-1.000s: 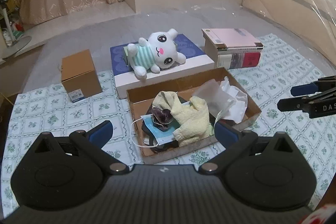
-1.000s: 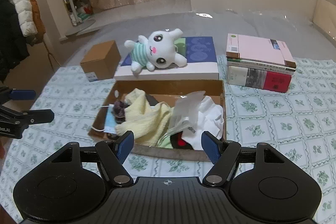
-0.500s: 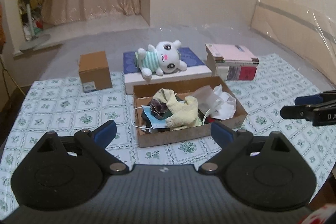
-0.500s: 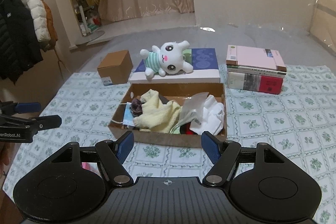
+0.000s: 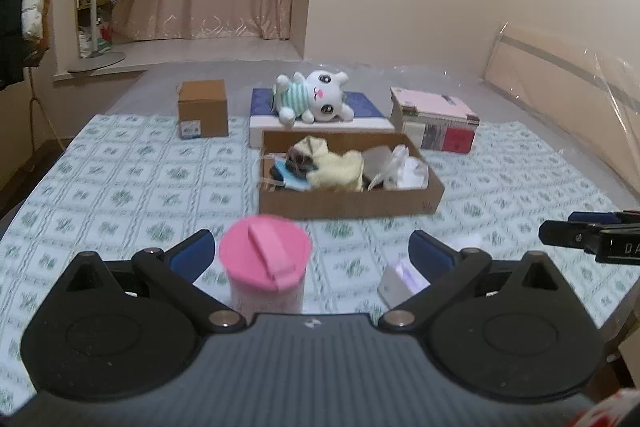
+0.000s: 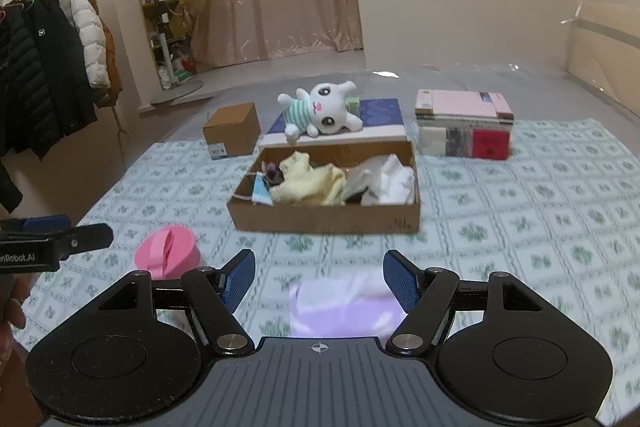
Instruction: Organize soft objects
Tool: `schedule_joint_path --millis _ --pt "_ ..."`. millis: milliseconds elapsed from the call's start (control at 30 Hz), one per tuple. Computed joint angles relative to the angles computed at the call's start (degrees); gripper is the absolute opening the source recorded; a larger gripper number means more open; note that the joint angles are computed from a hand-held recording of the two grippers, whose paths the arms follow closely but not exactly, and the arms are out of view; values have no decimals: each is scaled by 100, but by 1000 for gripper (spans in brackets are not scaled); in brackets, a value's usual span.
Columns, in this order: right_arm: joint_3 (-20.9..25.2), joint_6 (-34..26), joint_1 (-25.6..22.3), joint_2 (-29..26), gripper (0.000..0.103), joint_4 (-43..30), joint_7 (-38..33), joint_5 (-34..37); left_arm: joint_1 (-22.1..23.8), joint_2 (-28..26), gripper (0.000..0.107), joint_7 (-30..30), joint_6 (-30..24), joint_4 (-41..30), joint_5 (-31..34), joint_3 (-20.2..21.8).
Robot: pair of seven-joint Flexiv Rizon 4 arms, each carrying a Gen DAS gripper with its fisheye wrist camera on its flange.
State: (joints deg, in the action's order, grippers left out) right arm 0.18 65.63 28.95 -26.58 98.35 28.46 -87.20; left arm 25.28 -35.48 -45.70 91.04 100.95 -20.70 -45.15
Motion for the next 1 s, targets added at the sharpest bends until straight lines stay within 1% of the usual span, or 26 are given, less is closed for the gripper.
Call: schedule_joint_path --millis 100,167,267,333,400,500,600,700,1000 --pt "63 -120 88 97 71 217 484 -229 277 184 102 -131 204 508 73 -177" --pt "143 -280 148 136 71 329 622 -262 459 277 102 -294 280 784 151 -285" --pt "270 -434 237 138 71 436 494 -125 568 407 102 -601 471 1117 334 -256" --pt "324 -507 300 147 71 511 370 -17 618 465 102 -779 464 1249 444 -217" --pt "346 -567 371 142 71 555 396 34 630 517 102 -926 440 1362 578 -145" --pt "348 -463 415 98 71 558 496 -37 604 555 102 -1110 449 1468 745 -28" --pt "366 -617 532 42 71 526 301 131 566 603 102 -1212 392 1538 834 62" --pt "352 -564 582 -17 71 510 277 222 520 640 102 -1251 385 1595 895 156" --pt "268 -475 668 -105 71 496 192 412 492 650 102 -1205 299 1623 866 212"
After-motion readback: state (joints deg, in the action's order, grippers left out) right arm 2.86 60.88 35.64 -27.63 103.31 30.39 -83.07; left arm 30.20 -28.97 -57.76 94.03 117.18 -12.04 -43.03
